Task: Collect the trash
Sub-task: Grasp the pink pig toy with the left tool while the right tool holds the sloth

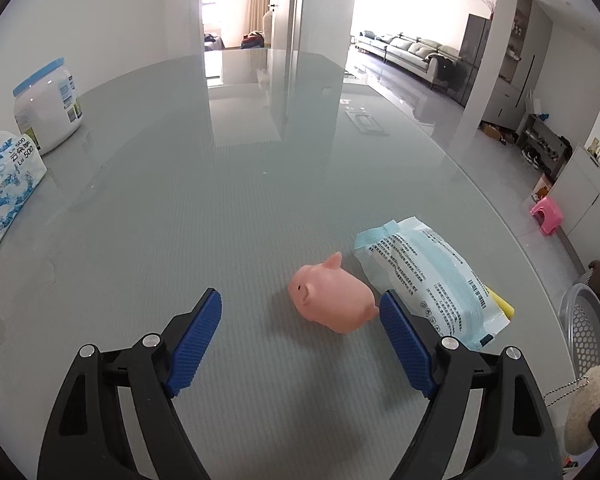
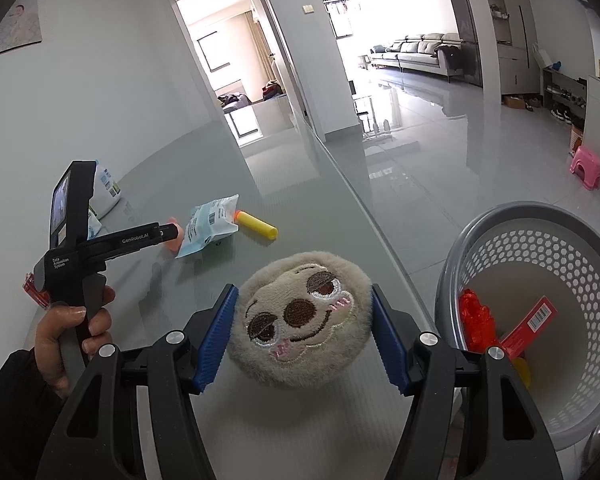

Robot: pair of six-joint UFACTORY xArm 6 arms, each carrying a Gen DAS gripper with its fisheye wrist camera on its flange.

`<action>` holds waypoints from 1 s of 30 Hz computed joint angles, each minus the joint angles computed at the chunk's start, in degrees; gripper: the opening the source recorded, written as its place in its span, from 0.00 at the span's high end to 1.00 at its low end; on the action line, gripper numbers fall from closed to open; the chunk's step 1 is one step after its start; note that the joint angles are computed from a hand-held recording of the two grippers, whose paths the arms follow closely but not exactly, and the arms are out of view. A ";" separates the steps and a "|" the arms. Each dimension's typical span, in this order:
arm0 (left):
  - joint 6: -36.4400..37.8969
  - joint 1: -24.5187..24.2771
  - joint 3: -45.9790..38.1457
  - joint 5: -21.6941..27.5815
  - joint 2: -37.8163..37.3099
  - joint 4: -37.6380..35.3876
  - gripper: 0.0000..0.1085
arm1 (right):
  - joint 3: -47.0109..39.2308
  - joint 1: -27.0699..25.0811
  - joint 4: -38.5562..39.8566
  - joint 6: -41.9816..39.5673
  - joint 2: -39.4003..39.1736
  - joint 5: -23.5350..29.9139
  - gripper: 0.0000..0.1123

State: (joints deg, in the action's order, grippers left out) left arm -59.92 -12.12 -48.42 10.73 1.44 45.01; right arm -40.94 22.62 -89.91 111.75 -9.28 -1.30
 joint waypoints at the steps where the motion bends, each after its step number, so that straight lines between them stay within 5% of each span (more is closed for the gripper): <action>1: 0.27 0.03 -0.18 -0.36 0.29 -0.17 0.26 | -0.12 0.03 0.14 -0.10 0.14 -0.05 0.44; 16: 12.77 -1.60 -2.92 0.02 4.33 -14.44 0.26 | -0.16 0.04 1.25 -1.54 0.54 -0.30 0.44; 21: 14.00 -0.95 -1.98 -1.94 4.01 -15.38 0.47 | -0.17 0.06 1.39 -1.53 0.56 -0.24 0.44; 23: 15.00 -1.14 -1.04 -2.73 3.39 -15.74 0.63 | -0.11 0.15 1.45 -1.59 0.48 -0.07 0.44; 30: 21.48 -0.87 4.14 -5.73 -0.20 -23.48 0.66 | 0.55 0.48 3.66 -3.48 -0.15 0.13 0.44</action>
State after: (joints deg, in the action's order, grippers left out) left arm -38.44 -12.99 -44.27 5.00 1.24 21.53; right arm -40.39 23.09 -86.25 108.27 -9.42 -1.17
